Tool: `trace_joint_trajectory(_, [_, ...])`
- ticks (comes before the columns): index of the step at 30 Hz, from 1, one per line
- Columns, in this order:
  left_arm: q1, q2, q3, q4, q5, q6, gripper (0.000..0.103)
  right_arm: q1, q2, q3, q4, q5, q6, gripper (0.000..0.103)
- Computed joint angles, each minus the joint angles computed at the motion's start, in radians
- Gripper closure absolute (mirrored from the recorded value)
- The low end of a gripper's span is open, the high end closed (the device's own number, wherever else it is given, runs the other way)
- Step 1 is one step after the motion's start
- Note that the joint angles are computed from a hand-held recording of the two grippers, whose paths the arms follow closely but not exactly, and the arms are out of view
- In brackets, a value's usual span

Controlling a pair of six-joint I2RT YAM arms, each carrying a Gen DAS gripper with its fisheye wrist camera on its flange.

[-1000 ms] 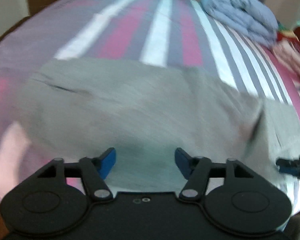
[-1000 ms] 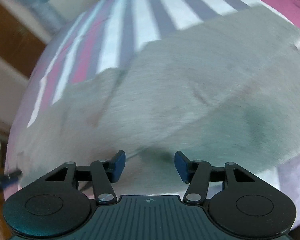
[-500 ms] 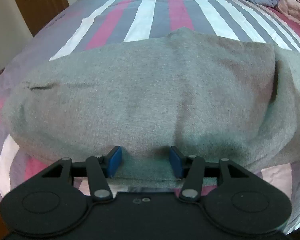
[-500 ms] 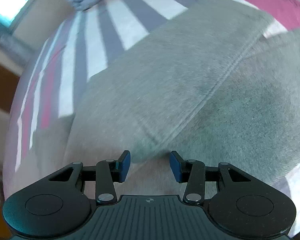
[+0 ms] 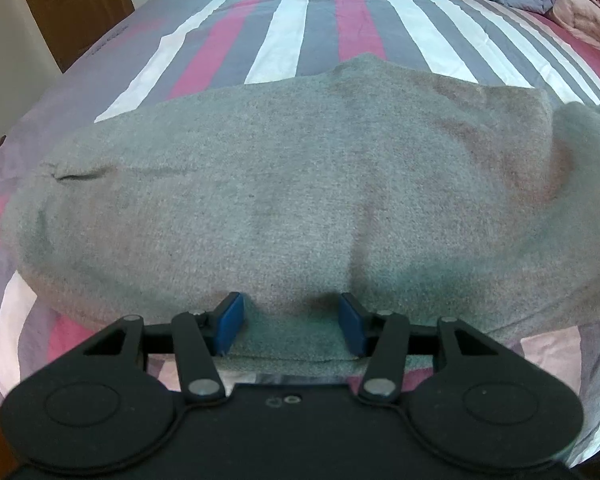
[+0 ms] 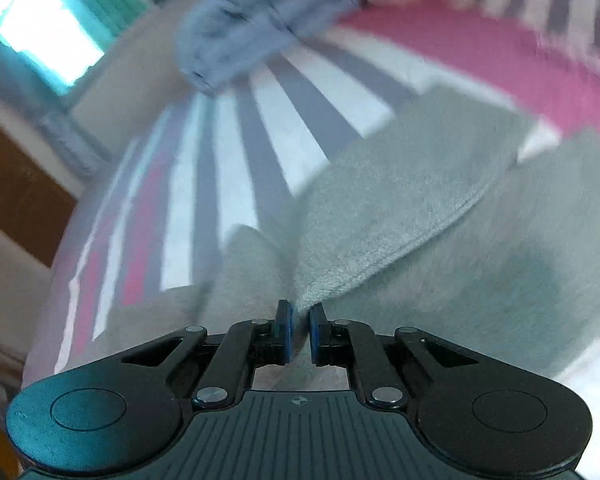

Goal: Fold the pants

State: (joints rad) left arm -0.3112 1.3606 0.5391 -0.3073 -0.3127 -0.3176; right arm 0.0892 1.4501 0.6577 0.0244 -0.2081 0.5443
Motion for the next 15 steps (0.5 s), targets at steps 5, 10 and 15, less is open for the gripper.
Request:
trace_joint_trajectory(5, [-0.001,-0.004,-0.004,0.006,0.001,0.005,0.060,0.067,-0.258,-0.154,-0.064,0.085,-0.032,0.094])
trace_joint_trajectory(10, [-0.004,-0.006,-0.003,0.000,-0.004,0.005,0.060,0.079,-0.020,-0.199,0.012,0.108,-0.004,0.094])
trace_joint_trajectory(15, [-0.006,-0.002,0.003,-0.006,-0.010,-0.002,0.060,0.062,-0.014,-0.168,0.001,0.039,-0.003,0.072])
